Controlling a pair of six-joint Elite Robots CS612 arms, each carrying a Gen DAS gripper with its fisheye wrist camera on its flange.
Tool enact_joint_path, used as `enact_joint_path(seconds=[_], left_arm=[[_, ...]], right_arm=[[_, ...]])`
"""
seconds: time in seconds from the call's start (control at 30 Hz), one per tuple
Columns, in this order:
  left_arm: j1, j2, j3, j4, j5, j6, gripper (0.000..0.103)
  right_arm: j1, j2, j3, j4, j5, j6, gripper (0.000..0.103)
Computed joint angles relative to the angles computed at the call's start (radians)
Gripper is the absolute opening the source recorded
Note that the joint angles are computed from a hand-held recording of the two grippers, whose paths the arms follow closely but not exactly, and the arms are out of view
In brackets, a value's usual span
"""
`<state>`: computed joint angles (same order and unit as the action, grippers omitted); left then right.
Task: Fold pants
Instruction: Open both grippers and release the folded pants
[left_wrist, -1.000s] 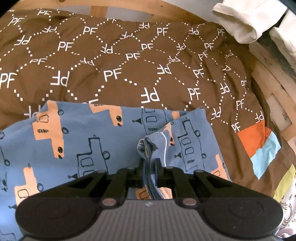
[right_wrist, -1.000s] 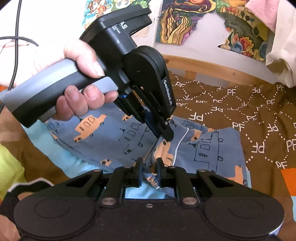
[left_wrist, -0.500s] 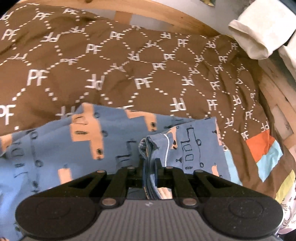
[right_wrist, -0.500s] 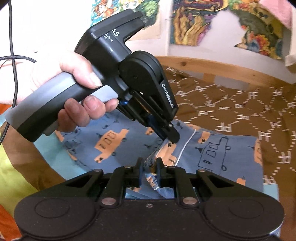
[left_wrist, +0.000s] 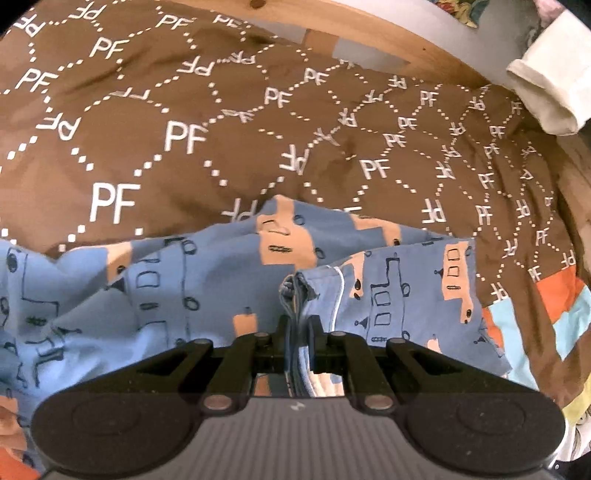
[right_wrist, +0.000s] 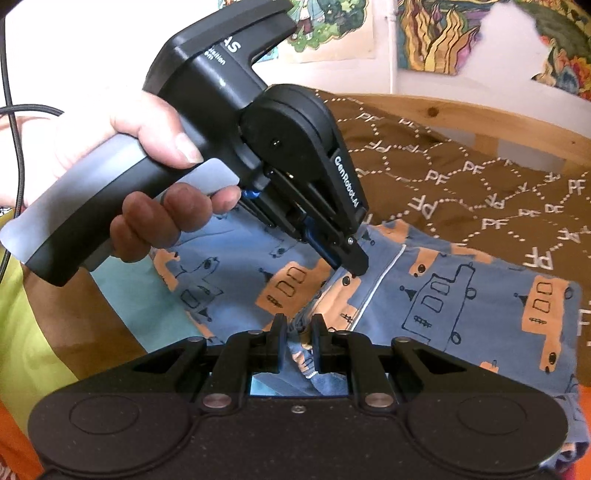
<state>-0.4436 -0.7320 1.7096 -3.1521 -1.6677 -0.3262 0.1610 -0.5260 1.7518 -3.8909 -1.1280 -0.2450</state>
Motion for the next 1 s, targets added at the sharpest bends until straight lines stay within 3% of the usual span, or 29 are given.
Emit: enact_joint_path(seconds=[0.2, 0.27, 0.4, 0.47, 0.5, 0.53, 0.57, 0.67, 0.83, 1.0], left_arm=[[0.004, 0.003, -0.004, 0.04, 0.003, 0.003, 0.011], [0.001, 0.003, -0.002, 0.04, 0.016, -0.002, 0.015], [0.001, 0.002, 0.006, 0.022, 0.025, -0.045, 0.027], [-0.001, 0.0, 0.02, -0.005, 0.027, -0.073, 0.032], [-0.004, -0.002, 0.029, -0.018, 0.035, -0.083, 0.039], [-0.011, -0.006, 0.044, -0.029, 0.055, -0.097, 0.052], [-0.017, -0.01, 0.055, -0.037, 0.078, -0.11, 0.057], [-0.045, -0.019, 0.098, -0.07, 0.164, -0.115, 0.061], [-0.123, -0.011, 0.134, -0.08, 0.429, -0.001, 0.077], [-0.168, -0.008, 0.151, -0.123, 0.575, 0.095, 0.086]], right_arm=[[0.004, 0.004, -0.008, 0.04, 0.005, -0.009, 0.015], [0.002, 0.003, -0.008, 0.055, 0.012, -0.013, 0.02], [-0.008, -0.014, 0.022, 0.046, 0.014, -0.063, 0.056], [-0.02, -0.031, 0.055, 0.016, -0.018, -0.108, 0.062], [-0.025, -0.04, 0.072, -0.009, -0.062, -0.126, 0.068], [-0.028, -0.045, 0.083, -0.028, -0.103, -0.14, 0.074], [-0.033, -0.048, 0.091, -0.051, -0.146, -0.148, 0.077], [-0.044, -0.046, 0.1, -0.106, -0.283, -0.151, 0.085], [-0.047, -0.021, 0.08, -0.068, -0.44, -0.18, 0.09], [-0.052, -0.01, 0.074, -0.112, -0.426, -0.14, 0.094]])
